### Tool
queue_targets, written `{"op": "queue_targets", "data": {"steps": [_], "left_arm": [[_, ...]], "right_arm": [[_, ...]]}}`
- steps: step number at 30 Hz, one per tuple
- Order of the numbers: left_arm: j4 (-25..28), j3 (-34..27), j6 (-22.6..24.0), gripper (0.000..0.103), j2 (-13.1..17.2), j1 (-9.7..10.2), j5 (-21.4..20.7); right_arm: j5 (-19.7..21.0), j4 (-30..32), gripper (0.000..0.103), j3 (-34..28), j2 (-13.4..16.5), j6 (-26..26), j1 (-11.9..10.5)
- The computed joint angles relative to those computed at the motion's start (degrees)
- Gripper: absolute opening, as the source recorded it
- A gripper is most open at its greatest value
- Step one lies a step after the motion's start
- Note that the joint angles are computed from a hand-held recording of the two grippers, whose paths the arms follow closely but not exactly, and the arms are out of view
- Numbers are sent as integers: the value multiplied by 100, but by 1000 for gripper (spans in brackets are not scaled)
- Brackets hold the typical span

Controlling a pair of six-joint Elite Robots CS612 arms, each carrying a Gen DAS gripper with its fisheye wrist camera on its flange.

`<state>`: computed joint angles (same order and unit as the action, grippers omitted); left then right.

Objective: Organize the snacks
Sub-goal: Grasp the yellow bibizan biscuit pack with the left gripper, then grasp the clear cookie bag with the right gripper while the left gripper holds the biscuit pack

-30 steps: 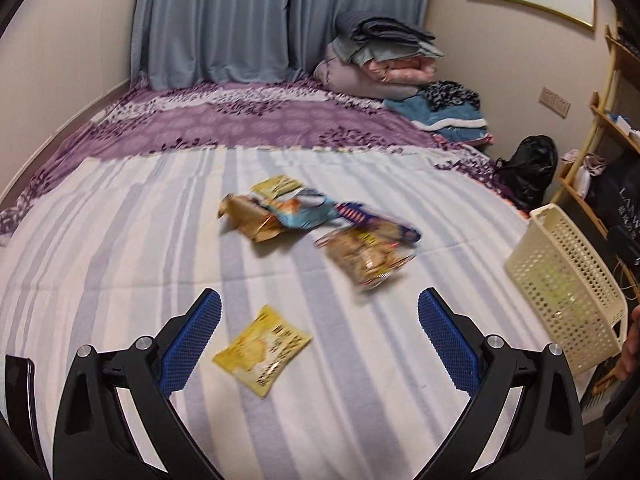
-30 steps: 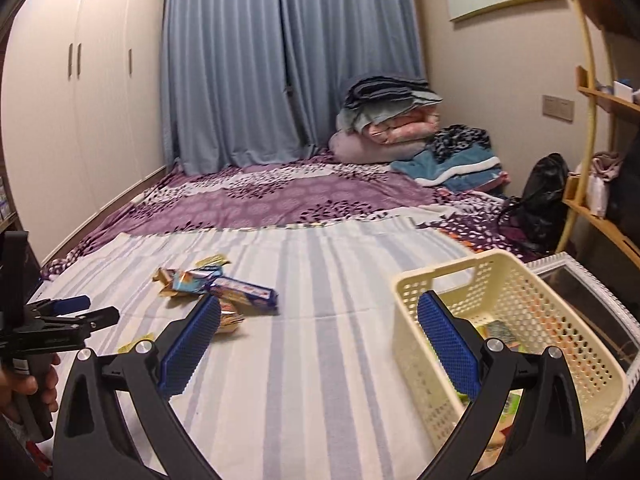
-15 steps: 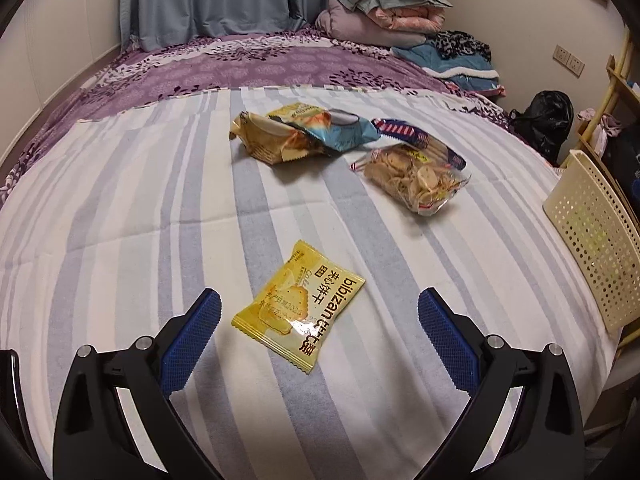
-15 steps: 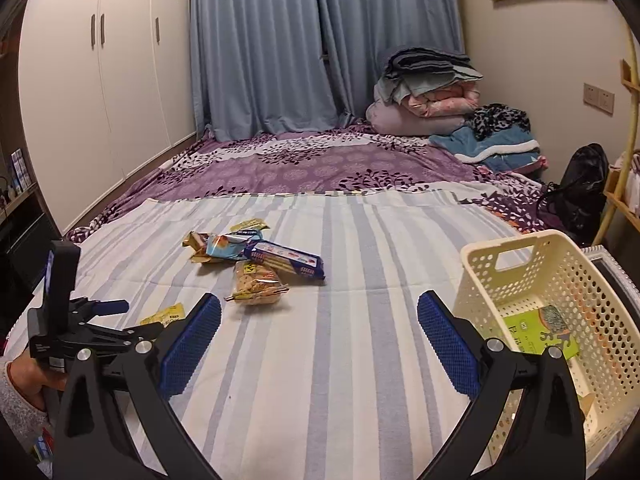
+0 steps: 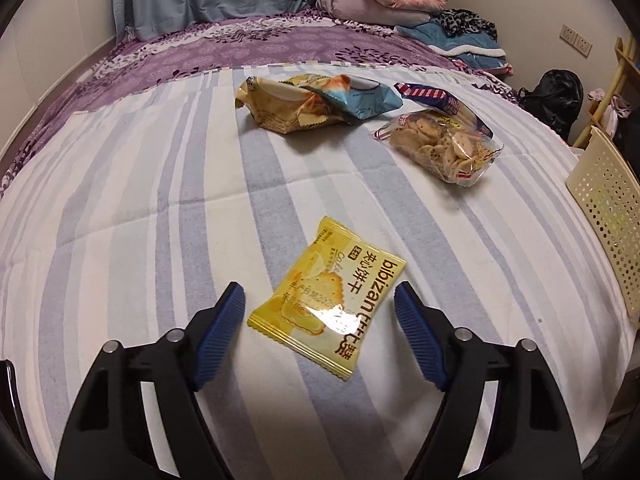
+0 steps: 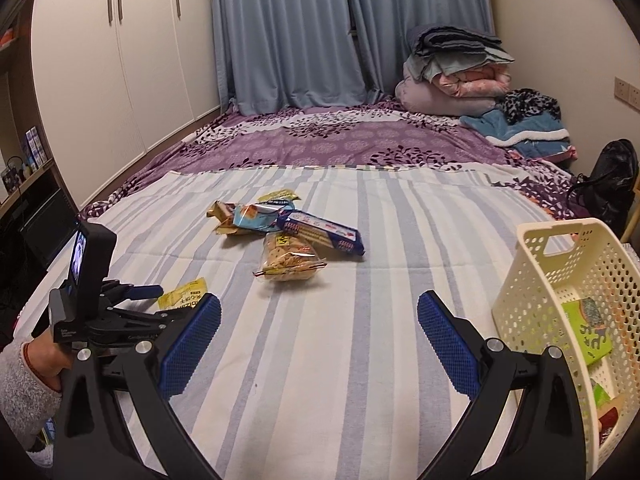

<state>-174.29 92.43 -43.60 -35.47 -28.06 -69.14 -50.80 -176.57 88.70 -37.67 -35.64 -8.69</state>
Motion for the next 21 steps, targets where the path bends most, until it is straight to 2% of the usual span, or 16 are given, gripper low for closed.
{"op": "queue_targets", "data": {"steps": [3, 6, 12, 21], "left_arm": [[25, 1, 58, 63, -3, -16, 104], [-27, 13, 67, 56, -2, -6, 118], [-172, 84, -67, 49, -24, 0, 146], [-452, 257, -291, 49, -130, -33, 310]], "right_arm": [[-14, 110, 98, -22, 10, -52, 20], [-28, 263, 98, -69, 30, -107, 40], [-80, 620, 98, -237, 120, -115, 92], [-348, 1011, 98, -756, 405, -116, 315]]}}
